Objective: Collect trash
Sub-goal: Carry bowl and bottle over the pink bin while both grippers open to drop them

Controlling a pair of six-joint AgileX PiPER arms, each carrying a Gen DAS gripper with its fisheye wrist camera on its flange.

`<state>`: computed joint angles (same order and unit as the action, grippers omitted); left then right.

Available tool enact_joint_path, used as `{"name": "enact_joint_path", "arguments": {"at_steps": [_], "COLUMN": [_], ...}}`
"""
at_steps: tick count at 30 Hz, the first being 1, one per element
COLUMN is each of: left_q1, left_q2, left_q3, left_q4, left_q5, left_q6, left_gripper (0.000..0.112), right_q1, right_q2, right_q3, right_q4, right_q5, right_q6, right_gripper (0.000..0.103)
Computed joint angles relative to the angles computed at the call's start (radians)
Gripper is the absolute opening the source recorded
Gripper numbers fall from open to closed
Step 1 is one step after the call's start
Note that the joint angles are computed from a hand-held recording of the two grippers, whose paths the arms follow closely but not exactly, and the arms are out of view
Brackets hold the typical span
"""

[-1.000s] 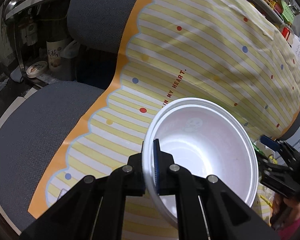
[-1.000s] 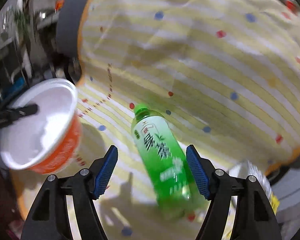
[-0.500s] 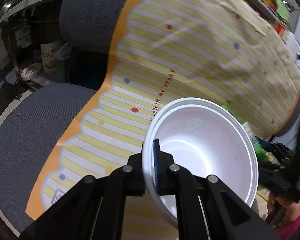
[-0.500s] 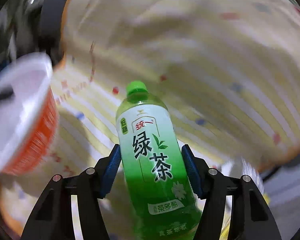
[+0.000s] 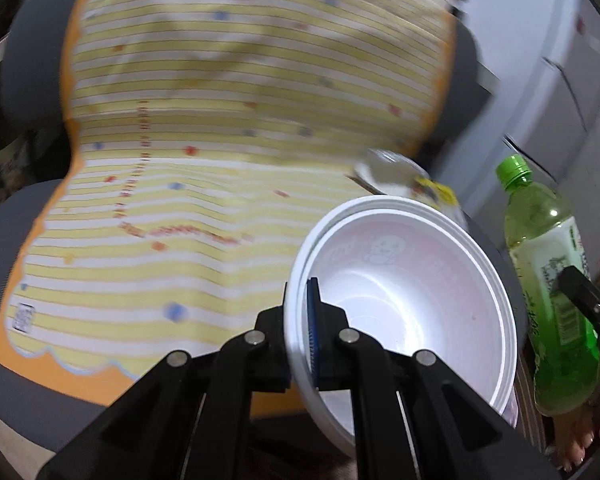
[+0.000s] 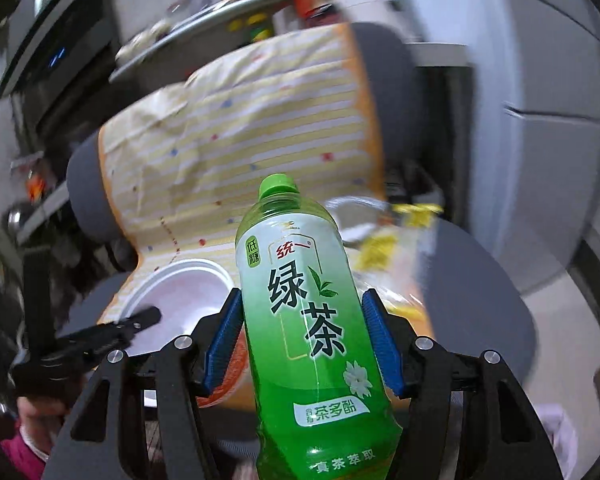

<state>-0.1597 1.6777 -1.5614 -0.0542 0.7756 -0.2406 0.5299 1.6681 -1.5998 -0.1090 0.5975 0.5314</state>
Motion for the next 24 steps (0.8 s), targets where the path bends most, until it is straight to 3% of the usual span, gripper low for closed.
{"name": "enact_joint_path", "arguments": {"at_steps": [2, 6, 12, 16, 24], "left_q1": [-0.061, -0.170, -0.334, -0.452, -0.601], "left_q2": [-0.013, -0.042, -0.006, 0.107, 0.401], "left_q3": [0.027, 0.087, 0.055, -0.085, -0.520], "left_q4": [0.016, 0.005, -0.066, -0.041, -0.038], "left_q5": [-0.010, -0.029, 0.013, 0.070, 0.248], "left_q6": [-0.010, 0.014, 0.128, 0.142, 0.142], "left_gripper": [0.004, 0.004, 0.004, 0.004, 0.006], "right_q1": [0.001, 0.012, 0.051, 0.005, -0.181], "right_q2": [-0.116, -0.292, -0.560, -0.677, -0.806], "right_q3": [0.168, 0.396, 0.588, 0.647, 0.730], "right_q4": [-0.093, -0.280, -0.566, -0.617, -0.550], "right_q5": [-0.059, -0.093, 0.103, 0.187, 0.148], "right_q6": [0.137, 0.405, 0.705, 0.745, 0.688], "right_gripper": [0.061, 0.061, 0.061, 0.061, 0.061]}}
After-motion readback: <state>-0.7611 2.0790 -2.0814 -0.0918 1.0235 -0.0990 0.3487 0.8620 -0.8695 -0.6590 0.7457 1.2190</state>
